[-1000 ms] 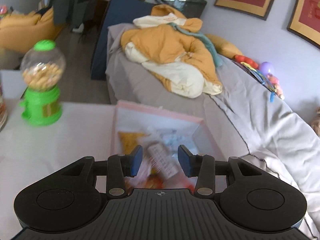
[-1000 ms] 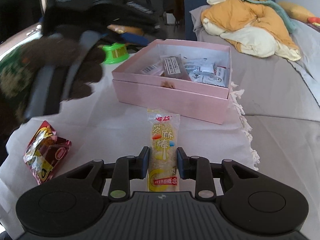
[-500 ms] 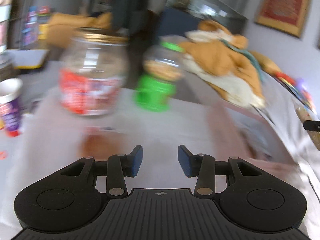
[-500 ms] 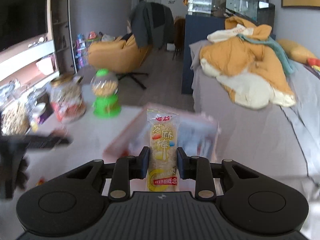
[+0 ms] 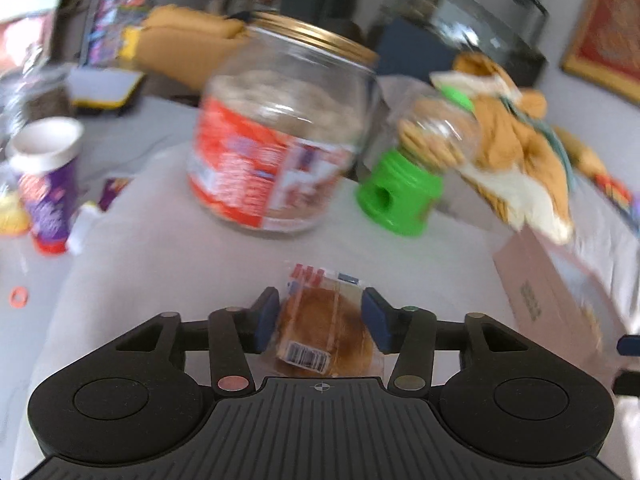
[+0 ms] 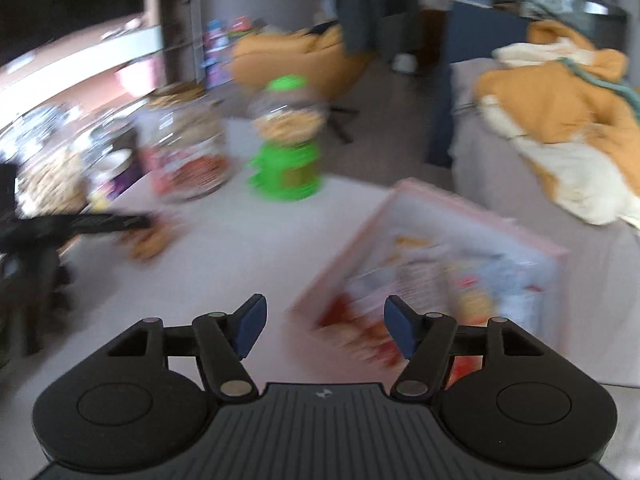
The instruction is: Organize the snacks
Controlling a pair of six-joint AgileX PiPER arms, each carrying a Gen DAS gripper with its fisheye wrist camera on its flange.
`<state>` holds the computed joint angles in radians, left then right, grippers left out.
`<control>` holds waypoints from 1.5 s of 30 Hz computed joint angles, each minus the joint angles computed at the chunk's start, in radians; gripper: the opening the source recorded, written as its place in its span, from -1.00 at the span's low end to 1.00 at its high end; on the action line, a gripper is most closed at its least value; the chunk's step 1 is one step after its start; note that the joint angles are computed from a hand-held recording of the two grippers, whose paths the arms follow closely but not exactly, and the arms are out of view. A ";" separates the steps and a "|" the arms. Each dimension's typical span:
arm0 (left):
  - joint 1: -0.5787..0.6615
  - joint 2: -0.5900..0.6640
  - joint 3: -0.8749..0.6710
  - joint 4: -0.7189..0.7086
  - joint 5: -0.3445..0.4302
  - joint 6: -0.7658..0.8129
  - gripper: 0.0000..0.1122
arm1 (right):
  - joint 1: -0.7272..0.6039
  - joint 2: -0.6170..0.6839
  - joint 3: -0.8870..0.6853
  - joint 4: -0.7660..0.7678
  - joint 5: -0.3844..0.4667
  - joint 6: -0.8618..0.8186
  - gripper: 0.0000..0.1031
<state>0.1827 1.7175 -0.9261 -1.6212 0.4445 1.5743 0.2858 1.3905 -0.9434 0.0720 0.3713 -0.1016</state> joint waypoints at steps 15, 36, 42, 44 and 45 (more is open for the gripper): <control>0.024 -0.170 0.182 0.097 0.022 0.044 0.08 | 0.231 -0.032 0.169 0.333 0.055 -0.347 0.55; 0.088 -0.499 0.521 0.069 0.114 0.101 0.06 | 0.175 -0.143 0.355 0.007 -0.083 0.055 0.82; -0.131 -0.632 0.612 0.033 -0.031 0.021 0.06 | 0.058 -0.240 0.478 0.149 -0.135 -0.122 0.94; -0.198 -0.660 0.630 -0.001 -0.094 0.018 0.06 | 0.069 -0.235 0.506 0.113 -0.192 -0.077 1.00; -0.211 -0.661 0.637 -0.041 -0.106 0.057 0.06 | 0.068 -0.209 0.500 0.132 -0.217 -0.088 1.00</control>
<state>-0.0278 1.0561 -0.2891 -1.6619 0.3383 1.6317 0.3535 1.1815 -0.4436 0.2039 0.1544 -0.1896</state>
